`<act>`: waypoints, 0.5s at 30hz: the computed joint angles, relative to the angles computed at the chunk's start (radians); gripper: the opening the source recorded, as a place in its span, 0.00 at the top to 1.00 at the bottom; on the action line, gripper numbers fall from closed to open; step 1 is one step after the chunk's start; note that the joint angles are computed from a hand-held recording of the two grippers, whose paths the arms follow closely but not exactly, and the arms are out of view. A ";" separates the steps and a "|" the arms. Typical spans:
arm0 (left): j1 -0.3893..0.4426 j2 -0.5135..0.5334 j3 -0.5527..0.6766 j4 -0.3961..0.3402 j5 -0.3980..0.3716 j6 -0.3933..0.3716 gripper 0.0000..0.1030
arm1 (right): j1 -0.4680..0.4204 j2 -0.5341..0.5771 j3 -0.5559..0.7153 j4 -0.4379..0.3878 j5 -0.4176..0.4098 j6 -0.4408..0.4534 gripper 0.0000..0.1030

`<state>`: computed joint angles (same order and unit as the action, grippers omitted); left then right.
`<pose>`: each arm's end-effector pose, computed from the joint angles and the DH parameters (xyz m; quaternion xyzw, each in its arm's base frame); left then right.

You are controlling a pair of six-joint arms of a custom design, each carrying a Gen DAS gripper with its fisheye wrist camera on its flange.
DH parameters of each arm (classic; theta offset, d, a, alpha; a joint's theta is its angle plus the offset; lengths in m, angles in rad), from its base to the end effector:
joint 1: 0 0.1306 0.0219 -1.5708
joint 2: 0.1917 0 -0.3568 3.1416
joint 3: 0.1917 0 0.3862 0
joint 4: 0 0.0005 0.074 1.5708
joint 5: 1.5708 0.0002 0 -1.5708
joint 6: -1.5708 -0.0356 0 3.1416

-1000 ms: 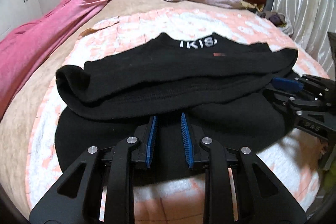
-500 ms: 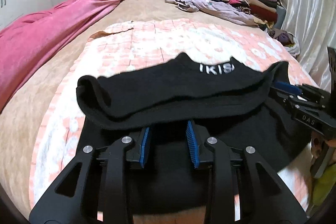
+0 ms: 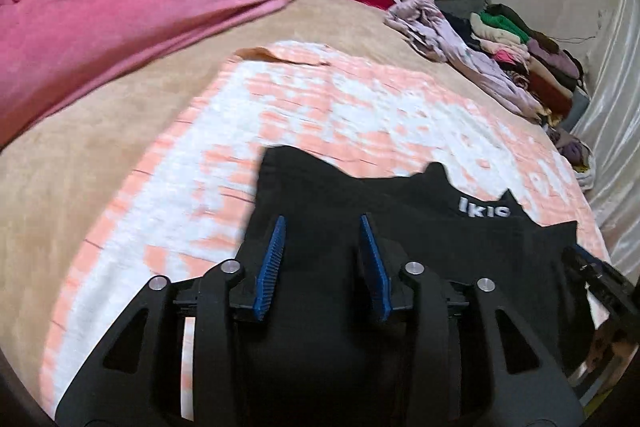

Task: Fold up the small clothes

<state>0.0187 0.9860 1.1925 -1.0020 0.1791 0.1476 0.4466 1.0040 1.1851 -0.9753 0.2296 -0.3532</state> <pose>0.3395 -0.0005 0.4614 -0.0429 0.9217 -0.1069 0.3704 0.3168 0.1421 0.4545 0.0004 0.9205 0.0488 0.3877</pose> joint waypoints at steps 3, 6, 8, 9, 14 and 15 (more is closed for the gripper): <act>0.046 0.011 0.007 -0.002 0.020 -0.032 0.64 | -0.047 -0.020 0.001 -0.001 -0.006 -0.009 0.60; 0.087 0.045 0.029 -0.009 0.070 -0.045 0.60 | -0.096 -0.017 0.018 -0.019 -0.012 0.007 0.56; 0.095 0.079 0.053 -0.020 0.098 -0.074 0.56 | -0.121 0.010 0.042 -0.041 -0.027 0.048 0.50; 0.094 0.088 0.057 -0.020 0.098 -0.083 0.56 | -0.122 0.019 0.048 -0.045 -0.020 0.059 0.50; 0.086 0.120 0.065 -0.026 0.111 -0.110 0.52 | -0.144 0.090 0.070 -0.060 -0.034 0.101 0.50; 0.083 0.121 0.061 -0.023 0.109 -0.109 0.52 | -0.148 0.103 0.073 -0.067 -0.043 0.101 0.50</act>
<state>0.1020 1.1068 1.2533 -1.0246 0.2878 0.0391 0.2987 1.1066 1.2584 -1.0418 0.1871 -0.2521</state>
